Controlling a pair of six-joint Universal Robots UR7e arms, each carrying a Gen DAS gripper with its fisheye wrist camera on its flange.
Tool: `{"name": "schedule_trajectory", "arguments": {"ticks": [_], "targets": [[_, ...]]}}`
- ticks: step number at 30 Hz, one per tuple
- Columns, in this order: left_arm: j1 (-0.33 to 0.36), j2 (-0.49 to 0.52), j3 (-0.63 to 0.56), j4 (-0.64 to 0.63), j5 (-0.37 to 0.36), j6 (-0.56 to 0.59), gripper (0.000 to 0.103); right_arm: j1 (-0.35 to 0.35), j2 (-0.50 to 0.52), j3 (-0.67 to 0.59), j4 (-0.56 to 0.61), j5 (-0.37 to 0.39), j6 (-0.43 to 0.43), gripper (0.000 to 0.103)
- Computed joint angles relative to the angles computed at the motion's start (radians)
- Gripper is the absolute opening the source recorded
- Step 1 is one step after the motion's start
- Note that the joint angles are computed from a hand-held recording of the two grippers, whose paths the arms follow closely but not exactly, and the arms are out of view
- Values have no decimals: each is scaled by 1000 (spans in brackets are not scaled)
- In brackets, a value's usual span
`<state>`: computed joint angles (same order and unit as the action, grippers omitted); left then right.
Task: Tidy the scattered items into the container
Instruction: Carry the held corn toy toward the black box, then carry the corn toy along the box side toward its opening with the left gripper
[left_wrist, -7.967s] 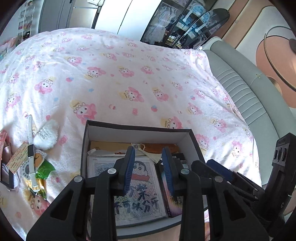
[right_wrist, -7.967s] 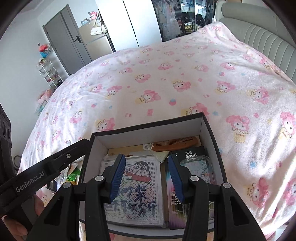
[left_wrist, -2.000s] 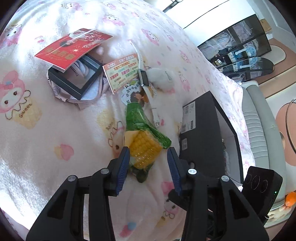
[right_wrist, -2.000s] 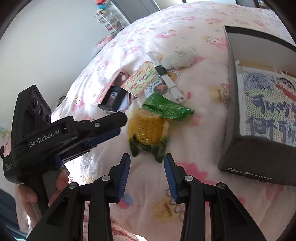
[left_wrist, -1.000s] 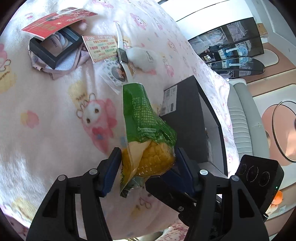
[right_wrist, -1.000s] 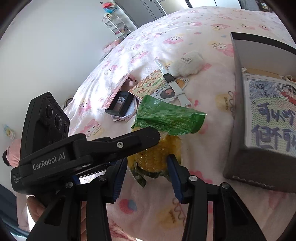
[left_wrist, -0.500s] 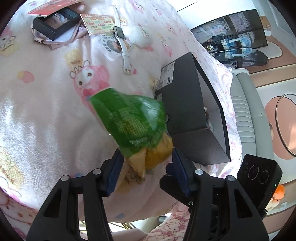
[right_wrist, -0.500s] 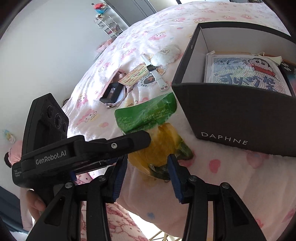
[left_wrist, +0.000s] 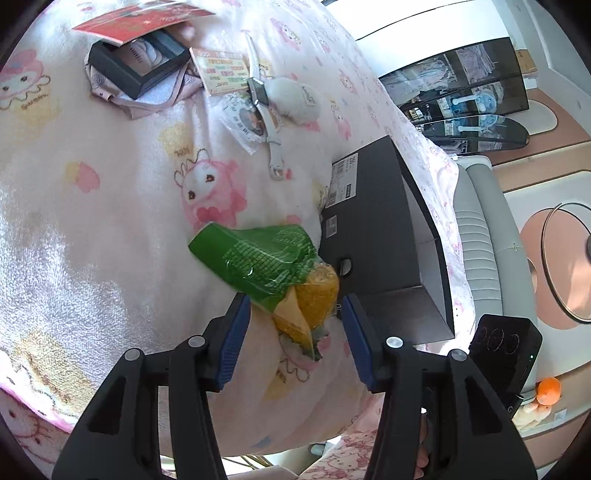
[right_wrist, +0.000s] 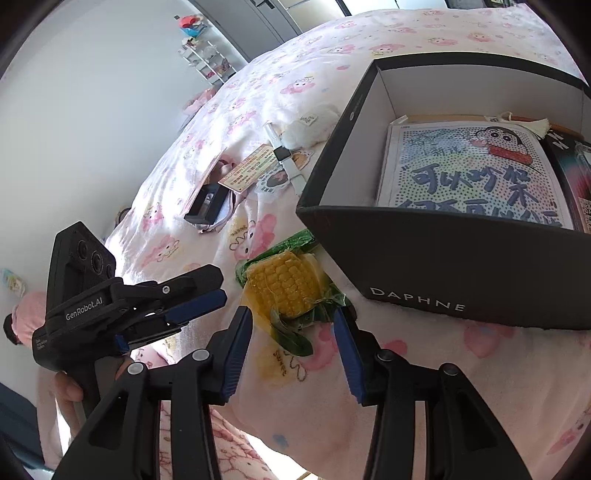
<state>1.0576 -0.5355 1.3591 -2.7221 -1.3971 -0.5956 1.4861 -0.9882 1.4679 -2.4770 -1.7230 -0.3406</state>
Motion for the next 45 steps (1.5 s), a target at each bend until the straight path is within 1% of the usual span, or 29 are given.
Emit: {"name": "schedule_trajectory", "arguments": {"ticks": [1, 3, 6, 7, 8, 11, 13, 14, 15, 16, 17, 21, 23, 24, 27, 29, 32, 35, 37, 39, 41, 44, 45], "targets": [[2, 4, -4, 3, 6, -5, 52, 1, 10, -6, 2, -13, -2, 42], [1, 9, -23, 21, 38, -4, 52, 3, 30, -20, 14, -58, 21, 42], [-7, 19, -83, 69, 86, 77, 53, 4, 43, -34, 72, -149, 104, 42], [-6, 29, -114, 91, 86, 112, 56, 0, 37, -28, 81, -141, 119, 42], [-4, 43, -151, 124, 82, 141, 57, -7, 31, -19, 83, -114, 119, 42], [1, 104, -263, 219, 96, 194, 56, -25, 30, -20, 95, -48, 139, 42], [4, 142, -323, 307, 110, 187, 55, -46, 32, -27, 99, 32, 167, 42], [3, 152, -337, 342, 122, 174, 54, -57, 34, -31, 102, 75, 176, 42], [-2, 155, -335, 362, 142, 166, 54, -65, 38, -37, 109, 103, 182, 42], [-9, 148, -317, 360, 157, 165, 54, -67, 40, -42, 119, 109, 185, 42], [-15, 135, -289, 345, 157, 165, 54, -64, 40, -43, 121, 97, 180, 42], [-31, 58, -168, 281, 79, 148, 54, -41, 20, -12, 84, 49, 113, 42], [-36, 37, -141, 274, 67, 150, 54, -34, 13, -1, 74, 39, 98, 42], [-37, 36, -143, 280, 75, 153, 55, -34, 13, 4, 73, 40, 93, 42], [-33, 60, -187, 330, 152, 125, 55, -44, 31, -5, 107, 53, 88, 42], [-20, 77, -210, 329, 161, 116, 55, -51, 45, -8, 104, 74, 69, 42], [1, 80, -219, 291, 130, 104, 55, -56, 50, -12, 92, 96, 58, 42], [17, 104, -263, 274, 82, 177, 56, -70, 52, -19, 103, 133, 90, 42], [38, 153, -344, 321, 32, 235, 57, -79, 56, -25, 118, 145, 107, 43], [56, 202, -430, 412, 8, 211, 57, -87, 60, -27, 123, 157, 115, 43], [61, 205, -426, 399, -23, 204, 57, -93, 63, -29, 131, 164, 122, 43], [56, 184, -386, 391, -54, 175, 58, -99, 65, -19, 104, 190, 132, 44], [55, 174, -367, 377, -63, 157, 57, -99, 66, -18, 98, 195, 141, 46]]}}
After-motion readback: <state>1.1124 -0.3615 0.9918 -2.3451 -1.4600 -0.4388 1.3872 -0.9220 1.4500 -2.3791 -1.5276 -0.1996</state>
